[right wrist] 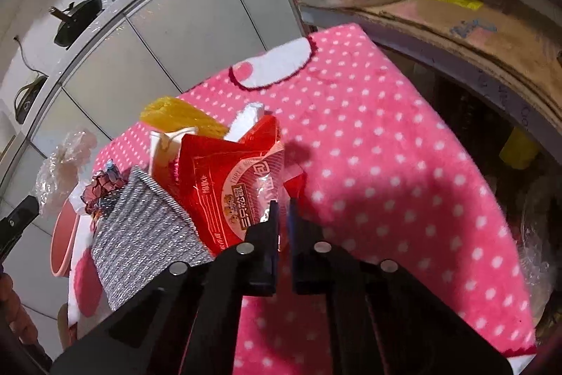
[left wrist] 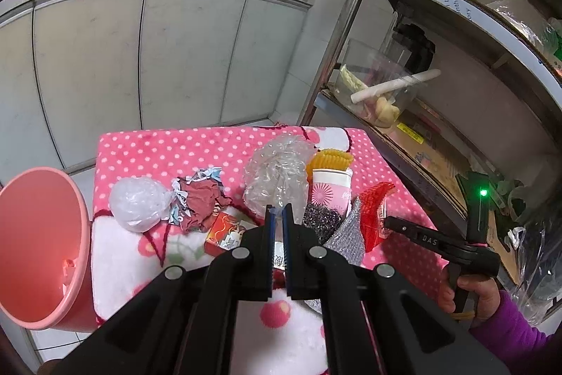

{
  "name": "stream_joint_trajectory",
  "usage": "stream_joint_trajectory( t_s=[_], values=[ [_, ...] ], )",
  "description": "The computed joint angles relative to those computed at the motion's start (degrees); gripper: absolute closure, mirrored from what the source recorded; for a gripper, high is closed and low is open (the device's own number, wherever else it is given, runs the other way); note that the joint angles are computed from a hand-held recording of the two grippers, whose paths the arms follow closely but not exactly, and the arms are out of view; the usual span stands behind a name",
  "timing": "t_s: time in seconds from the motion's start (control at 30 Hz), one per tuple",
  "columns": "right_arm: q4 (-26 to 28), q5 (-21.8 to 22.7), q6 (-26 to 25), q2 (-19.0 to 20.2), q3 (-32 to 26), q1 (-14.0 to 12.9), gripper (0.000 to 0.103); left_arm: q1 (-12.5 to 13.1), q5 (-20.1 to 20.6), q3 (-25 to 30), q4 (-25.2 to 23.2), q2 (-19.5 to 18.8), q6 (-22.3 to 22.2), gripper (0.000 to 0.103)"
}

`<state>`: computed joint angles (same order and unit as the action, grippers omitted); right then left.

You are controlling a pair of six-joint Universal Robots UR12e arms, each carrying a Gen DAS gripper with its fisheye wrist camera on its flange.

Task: Collect trash
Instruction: 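Grasp the red snack packet with the right tool while the left tool grasps the clear plastic bag, then carry the red packet with the right tool while the left tool carries the plastic bag into the bucket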

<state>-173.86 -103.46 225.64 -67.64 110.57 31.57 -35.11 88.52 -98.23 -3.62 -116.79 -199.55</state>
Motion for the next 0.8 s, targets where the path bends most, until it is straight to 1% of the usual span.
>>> stream_joint_trajectory(
  t_s=[0.27,0.43,0.63,0.8],
  values=[
    [-2.2,-4.7,-1.2,-2.1,1.1,1.9,0.100,-0.1,0.5,-1.7,2.2,1.4,-0.6,0.100],
    [-4.7,-6.9,-2.7,-3.3,1.1,3.0,0.100,-0.4,2.4,-3.3,4.2,2.6,-0.7,0.100],
    [-6.2,-6.7,-6.1,-2.9,-1.2,4.4,0.100,-0.2,4.9,-6.0,6.6,4.5,-1.4,0.100],
    [-6.6,-5.0,-9.3,-1.5,-4.4,5.2,0.100,0.3,8.3,-8.5,8.4,6.4,-2.7,0.100]
  ],
)
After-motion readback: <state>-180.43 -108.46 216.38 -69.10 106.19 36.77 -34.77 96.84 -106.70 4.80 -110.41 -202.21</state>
